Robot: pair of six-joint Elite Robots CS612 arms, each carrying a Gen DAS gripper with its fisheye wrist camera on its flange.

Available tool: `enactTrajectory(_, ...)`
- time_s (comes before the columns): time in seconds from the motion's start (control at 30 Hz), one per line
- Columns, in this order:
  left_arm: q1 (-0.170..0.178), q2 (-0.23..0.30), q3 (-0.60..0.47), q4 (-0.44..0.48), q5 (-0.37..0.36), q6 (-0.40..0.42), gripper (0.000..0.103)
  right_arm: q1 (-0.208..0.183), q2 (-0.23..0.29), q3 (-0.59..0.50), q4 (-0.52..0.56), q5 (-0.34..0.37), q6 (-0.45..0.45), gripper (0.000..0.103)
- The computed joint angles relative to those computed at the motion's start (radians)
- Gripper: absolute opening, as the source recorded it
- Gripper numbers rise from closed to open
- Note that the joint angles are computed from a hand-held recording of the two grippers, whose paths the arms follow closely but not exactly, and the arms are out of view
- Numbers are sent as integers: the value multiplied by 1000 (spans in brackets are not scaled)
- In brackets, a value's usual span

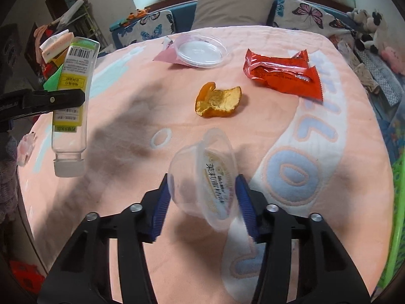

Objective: Collect trash
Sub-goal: 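Lift the clear tub with right gripper while left gripper lifts the juice bottle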

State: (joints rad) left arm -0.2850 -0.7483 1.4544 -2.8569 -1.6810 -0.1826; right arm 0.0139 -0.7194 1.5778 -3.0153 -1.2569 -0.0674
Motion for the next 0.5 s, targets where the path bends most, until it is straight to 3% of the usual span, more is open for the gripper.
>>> enactTrajectory(0.23,-7,-15,34,-42,5,8,56,-3,-15,24,-48,4,6,32)
enactTrajectory(0.5,-10,-34,66,-70,-18,11,56,-8,-39,61,-85,12,-2,30)
